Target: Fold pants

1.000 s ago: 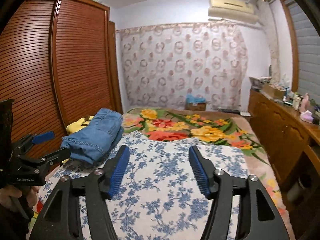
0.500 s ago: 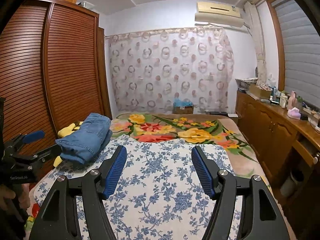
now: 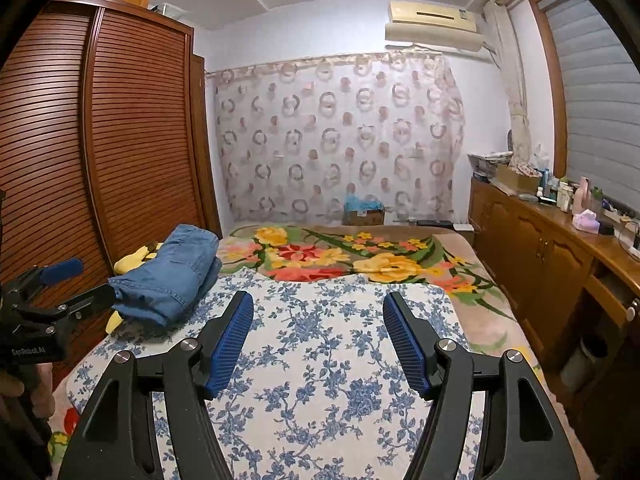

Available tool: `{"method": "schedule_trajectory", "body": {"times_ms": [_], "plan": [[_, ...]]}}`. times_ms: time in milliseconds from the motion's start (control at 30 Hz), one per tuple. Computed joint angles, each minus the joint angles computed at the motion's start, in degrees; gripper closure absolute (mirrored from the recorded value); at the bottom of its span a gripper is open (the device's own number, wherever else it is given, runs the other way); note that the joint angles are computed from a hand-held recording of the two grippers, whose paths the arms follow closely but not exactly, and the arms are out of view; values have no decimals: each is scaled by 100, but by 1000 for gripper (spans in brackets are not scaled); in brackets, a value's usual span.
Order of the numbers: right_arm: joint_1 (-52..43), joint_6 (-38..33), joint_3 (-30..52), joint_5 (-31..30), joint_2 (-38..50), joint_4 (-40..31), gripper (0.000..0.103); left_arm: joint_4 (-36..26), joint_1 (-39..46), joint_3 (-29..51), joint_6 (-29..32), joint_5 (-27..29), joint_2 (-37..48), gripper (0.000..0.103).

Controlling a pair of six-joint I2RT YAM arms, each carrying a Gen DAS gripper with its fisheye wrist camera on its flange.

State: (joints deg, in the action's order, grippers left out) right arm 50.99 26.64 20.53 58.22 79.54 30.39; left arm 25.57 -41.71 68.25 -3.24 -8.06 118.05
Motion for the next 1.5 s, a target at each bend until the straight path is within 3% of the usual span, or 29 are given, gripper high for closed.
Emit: {"method": "schedule_trajectory", "body": {"times_ms": [1500], "plan": [[-11, 24, 130, 63, 241, 122, 34, 50, -29, -143, -24, -17, -103, 0]]}}
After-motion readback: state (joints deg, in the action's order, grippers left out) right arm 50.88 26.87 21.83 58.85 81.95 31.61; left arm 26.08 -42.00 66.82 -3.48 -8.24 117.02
